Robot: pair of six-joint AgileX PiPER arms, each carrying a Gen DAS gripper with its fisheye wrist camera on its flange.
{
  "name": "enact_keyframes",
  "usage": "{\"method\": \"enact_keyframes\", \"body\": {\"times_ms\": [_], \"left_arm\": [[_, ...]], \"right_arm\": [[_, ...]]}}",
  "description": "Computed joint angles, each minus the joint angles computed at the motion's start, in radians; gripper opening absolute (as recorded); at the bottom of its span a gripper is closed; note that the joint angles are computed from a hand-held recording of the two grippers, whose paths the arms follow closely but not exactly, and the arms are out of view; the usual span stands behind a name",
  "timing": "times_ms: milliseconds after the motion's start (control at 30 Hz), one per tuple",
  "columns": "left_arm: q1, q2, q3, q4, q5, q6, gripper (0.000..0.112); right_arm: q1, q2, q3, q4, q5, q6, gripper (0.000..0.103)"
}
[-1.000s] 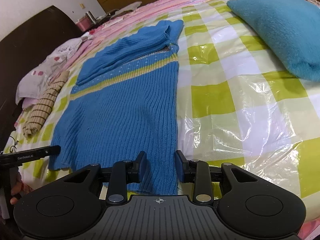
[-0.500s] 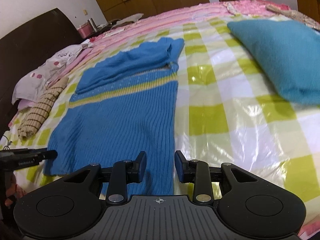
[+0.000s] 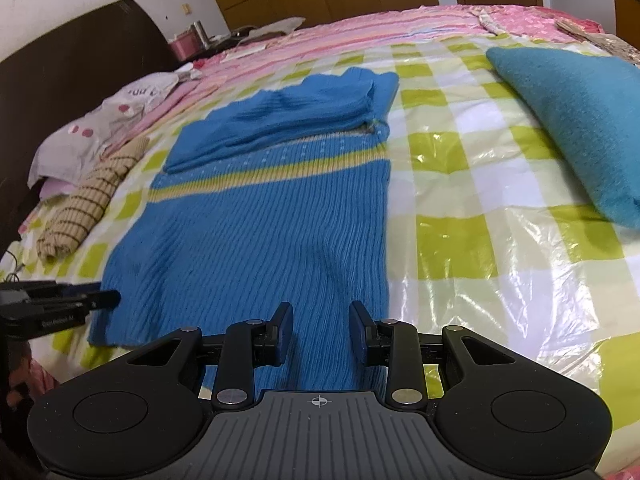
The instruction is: Fold small clothes
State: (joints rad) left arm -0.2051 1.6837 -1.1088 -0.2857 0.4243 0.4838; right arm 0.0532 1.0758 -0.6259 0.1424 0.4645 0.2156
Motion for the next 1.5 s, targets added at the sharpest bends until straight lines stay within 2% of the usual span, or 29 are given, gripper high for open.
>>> {"method": "enact_keyframes", "body": {"times_ms": [167,267,433,500,567,633,800,867,1000,1133,1233,1300,1367,1500], "left_arm": [[-0.003,0.0,0.004,0.01,-0.003,-0.001,0.03],[-0.017,-0.005,0.017,0.091,-0.016,-0.04,0.033],[-0.022,-0.027,0.035,0.253,-0.01,-0.134,0.034],[-0.008,-0.034,0.038,0.271,0.0,-0.144,0.035],[0.01,-0.037,0.034,0.255,0.014,-0.131,0.036],[0.032,-0.045,0.027,0.208,0.039,-0.091,0.036],[0.084,-0.064,-0.003,0.064,0.083,0.028,0.036],[0.091,-0.059,-0.024,0.014,0.076,0.053,0.036],[0.086,-0.012,-0.097,-0.111,0.054,0.095,0.036],[0.047,0.083,-0.203,-0.137,0.014,0.087,0.036],[0.034,0.181,-0.316,-0.178,0.03,0.092,0.036],[0.026,0.243,-0.396,-0.175,0.054,0.071,0.036],[0.021,0.291,-0.459,-0.169,0.071,0.057,0.036],[0.018,0.362,-0.553,-0.156,0.095,0.043,0.036]], "right_arm": [[0.01,0.016,-0.007,-0.041,0.025,0.019,0.03],[0.009,0.024,-0.014,-0.085,0.048,0.039,0.024],[0.022,0.016,-0.039,-0.214,0.115,0.117,0.021],[0.032,0.017,-0.048,-0.28,0.143,0.174,0.022],[0.056,0.025,-0.063,-0.373,0.194,0.258,0.024],[0.024,0.011,-0.074,-0.325,0.209,0.215,0.027],[0.01,-0.019,-0.13,-0.325,0.17,0.204,0.027],[-0.002,0.031,-0.174,-0.312,0.117,0.187,0.027],[-0.024,0.213,-0.293,-0.321,-0.008,0.213,0.028],[-0.061,0.432,-0.473,-0.311,-0.093,0.241,0.029],[-0.078,0.589,-0.631,-0.381,-0.093,0.317,0.03],[-0.096,0.676,-0.725,-0.368,-0.072,0.315,0.033],[-0.11,0.762,-0.819,-0.33,-0.04,0.284,0.035],[-0.099,0.884,-0.951,-0.385,0.056,0.31,0.035]]}}
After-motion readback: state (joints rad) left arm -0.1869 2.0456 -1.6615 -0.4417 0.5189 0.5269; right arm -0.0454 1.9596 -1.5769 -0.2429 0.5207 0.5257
